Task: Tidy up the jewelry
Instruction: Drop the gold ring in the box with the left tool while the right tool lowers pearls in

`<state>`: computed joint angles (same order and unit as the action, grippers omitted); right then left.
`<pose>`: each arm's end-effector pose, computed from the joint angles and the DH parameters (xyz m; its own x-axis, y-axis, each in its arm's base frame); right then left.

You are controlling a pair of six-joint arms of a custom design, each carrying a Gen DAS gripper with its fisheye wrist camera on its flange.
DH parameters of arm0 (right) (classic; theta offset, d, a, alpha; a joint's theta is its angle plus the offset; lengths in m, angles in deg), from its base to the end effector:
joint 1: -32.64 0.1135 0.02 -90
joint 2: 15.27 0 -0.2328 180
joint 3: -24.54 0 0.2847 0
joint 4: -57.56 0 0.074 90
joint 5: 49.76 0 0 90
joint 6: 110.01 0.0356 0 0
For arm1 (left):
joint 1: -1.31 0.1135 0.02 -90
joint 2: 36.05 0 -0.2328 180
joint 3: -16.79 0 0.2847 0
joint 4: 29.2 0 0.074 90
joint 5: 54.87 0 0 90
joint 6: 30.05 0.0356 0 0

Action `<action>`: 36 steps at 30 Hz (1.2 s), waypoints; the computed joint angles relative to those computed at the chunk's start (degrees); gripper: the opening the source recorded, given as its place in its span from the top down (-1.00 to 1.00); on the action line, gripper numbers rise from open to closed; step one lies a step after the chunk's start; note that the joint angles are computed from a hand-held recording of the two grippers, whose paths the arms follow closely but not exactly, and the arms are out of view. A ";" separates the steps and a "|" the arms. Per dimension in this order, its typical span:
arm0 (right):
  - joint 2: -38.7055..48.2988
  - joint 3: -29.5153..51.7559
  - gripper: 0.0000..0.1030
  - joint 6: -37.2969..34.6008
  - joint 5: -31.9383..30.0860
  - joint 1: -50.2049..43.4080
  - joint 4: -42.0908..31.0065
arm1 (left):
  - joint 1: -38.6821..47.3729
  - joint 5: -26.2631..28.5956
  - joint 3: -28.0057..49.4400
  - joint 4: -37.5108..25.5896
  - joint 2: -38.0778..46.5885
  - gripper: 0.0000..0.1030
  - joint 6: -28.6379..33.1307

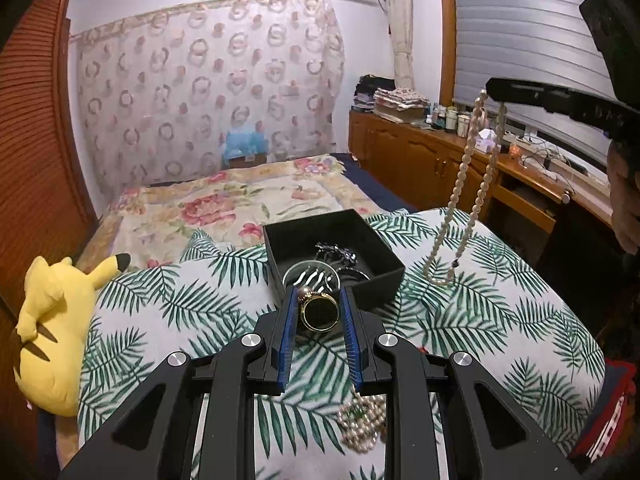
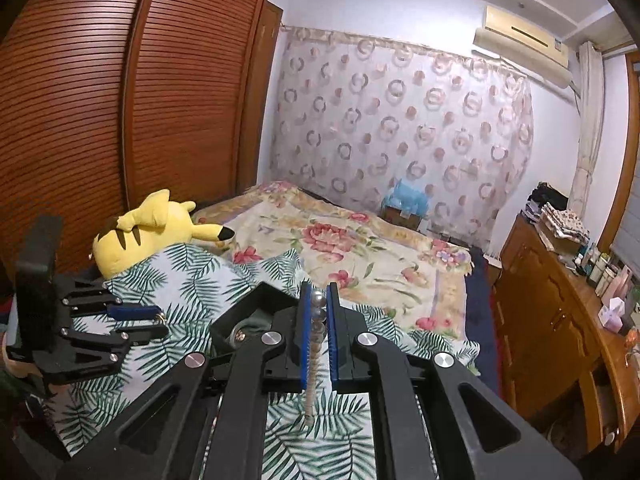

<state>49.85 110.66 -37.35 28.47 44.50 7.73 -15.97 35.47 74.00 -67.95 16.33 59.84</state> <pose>0.2757 0.0653 0.3742 -0.3384 -0.3692 -0.8656 -0.4996 0.8499 -0.1672 0.2411 -0.0752 0.2607 -0.5334 0.1639 -0.8298 0.3007 0.9537 -0.0049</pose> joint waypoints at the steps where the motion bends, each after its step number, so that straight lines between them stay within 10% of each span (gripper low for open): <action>1: 1.07 1.18 0.84 0.01 -0.34 -0.23 0.05 | 0.33 0.39 0.68 0.35 1.14 0.61 0.11; 22: 17.84 19.93 0.84 -0.28 -3.12 1.38 0.95 | 4.62 4.87 16.72 4.93 25.76 0.61 4.02; 36: 28.34 15.72 0.84 1.28 -7.40 1.76 2.92 | 6.19 6.07 24.47 4.57 36.40 0.61 5.68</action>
<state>78.19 126.38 -36.08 21.07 46.26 10.66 -9.78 41.54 98.48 -63.38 52.73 65.52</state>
